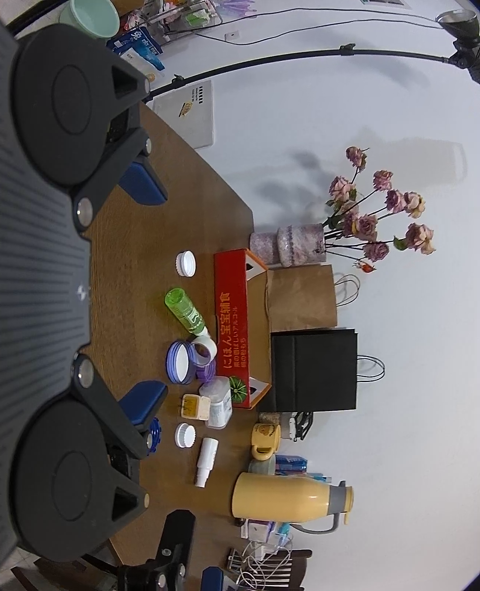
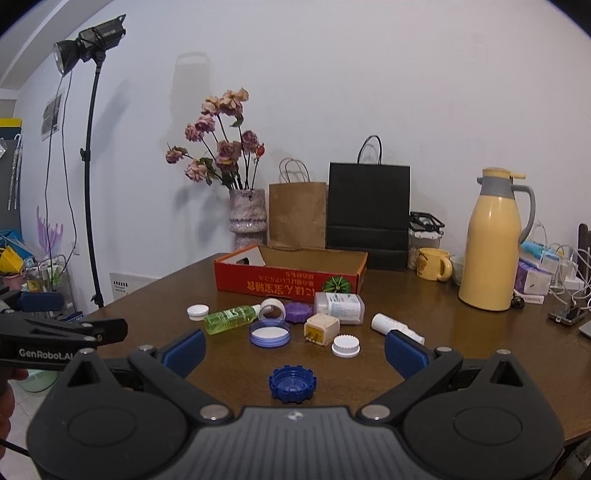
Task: Organize rigid objects
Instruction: 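Reach the right tool to the blue bottle cap and close on it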
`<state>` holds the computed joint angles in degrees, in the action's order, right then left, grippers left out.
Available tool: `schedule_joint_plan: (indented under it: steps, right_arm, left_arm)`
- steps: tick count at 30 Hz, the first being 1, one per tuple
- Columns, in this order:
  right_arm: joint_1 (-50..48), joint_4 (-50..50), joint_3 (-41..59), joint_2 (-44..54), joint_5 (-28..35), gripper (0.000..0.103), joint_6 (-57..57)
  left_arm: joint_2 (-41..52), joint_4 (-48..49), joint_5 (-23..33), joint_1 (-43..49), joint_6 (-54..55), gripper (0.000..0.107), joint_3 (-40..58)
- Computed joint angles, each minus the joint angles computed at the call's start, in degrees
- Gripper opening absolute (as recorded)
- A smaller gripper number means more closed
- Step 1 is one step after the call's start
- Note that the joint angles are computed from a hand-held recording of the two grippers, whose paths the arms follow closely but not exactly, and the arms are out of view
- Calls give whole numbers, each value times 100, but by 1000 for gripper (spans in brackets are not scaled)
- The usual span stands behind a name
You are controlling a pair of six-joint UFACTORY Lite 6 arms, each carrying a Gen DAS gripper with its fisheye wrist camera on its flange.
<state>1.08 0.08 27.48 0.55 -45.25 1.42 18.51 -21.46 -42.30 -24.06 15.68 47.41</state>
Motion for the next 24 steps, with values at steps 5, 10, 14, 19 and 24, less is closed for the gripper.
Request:
schedule_joint_plan:
  steps: [5, 10, 14, 19, 24]
  right_arm:
    - [-77, -124, 364, 505, 46, 103, 78]
    - [-100, -134, 785, 1018, 181, 103, 53]
    - [-147, -206, 1177, 1450, 336, 103, 89]
    - [-210, -334, 1743, 2002, 579, 103, 198]
    - [-266, -513, 2371, 2559, 879, 103, 355]
  left_arm:
    - [431, 40, 186, 50, 8, 103, 461]
    - [955, 146, 491, 145, -63, 103, 1082]
    - [1371, 274, 757, 234, -139, 103, 1588]
    - [1876, 324, 1079, 308, -130, 103, 2236]
    - [2365, 287, 1430, 381, -52, 103, 2897]
